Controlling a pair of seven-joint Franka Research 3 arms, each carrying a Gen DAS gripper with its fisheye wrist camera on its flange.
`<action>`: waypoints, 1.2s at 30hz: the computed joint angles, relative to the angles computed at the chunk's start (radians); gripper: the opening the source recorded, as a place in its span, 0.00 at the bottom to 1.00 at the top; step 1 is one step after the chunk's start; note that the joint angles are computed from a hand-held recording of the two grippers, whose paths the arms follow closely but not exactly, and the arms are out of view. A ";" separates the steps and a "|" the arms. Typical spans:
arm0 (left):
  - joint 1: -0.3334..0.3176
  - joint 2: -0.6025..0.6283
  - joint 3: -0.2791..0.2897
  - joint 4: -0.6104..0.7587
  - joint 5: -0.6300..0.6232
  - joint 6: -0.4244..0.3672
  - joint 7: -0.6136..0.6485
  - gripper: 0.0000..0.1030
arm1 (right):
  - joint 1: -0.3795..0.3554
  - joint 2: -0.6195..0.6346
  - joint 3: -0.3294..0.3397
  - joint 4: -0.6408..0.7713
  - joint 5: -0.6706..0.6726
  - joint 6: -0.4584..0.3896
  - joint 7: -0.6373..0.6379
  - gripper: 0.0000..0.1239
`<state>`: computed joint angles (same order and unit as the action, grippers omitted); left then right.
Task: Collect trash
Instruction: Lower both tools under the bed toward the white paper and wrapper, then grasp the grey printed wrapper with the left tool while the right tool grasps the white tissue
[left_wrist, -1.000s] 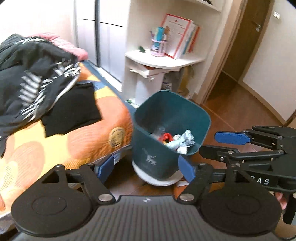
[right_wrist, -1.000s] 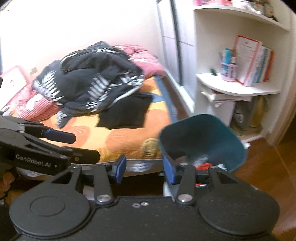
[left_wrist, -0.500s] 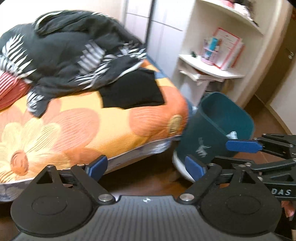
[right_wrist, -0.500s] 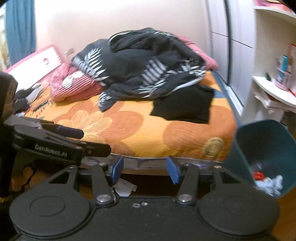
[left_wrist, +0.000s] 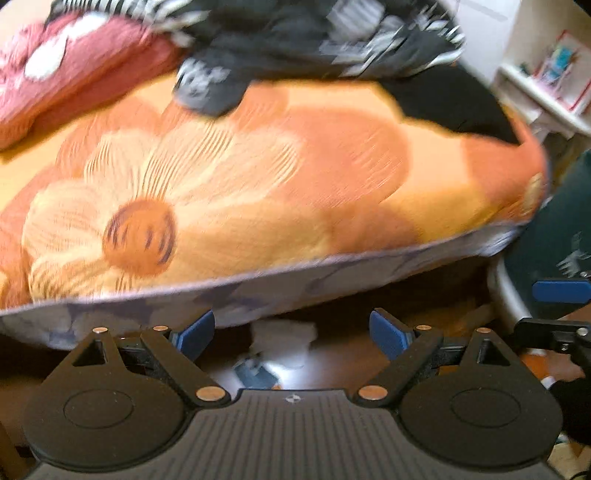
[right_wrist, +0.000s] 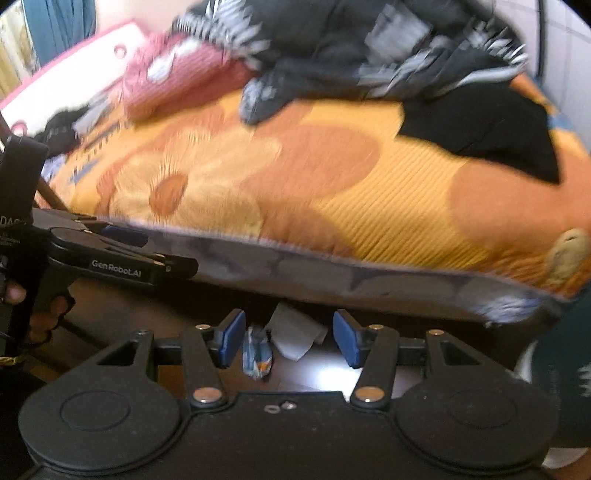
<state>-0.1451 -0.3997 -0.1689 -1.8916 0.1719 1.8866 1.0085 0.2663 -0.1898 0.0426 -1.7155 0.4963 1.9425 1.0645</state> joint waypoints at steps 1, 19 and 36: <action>0.001 -0.007 0.004 -0.027 0.000 0.002 0.001 0.89 | 0.005 0.016 0.009 -0.003 -0.016 -0.001 -0.003 0.43; 0.063 0.060 0.076 -0.432 -0.101 0.182 0.022 0.89 | 0.112 0.323 0.087 -0.098 -0.172 0.251 -0.223 0.42; 0.107 0.208 0.082 -0.608 -0.203 0.445 -0.091 0.89 | 0.162 0.550 0.131 -0.181 -0.179 0.662 -0.333 0.42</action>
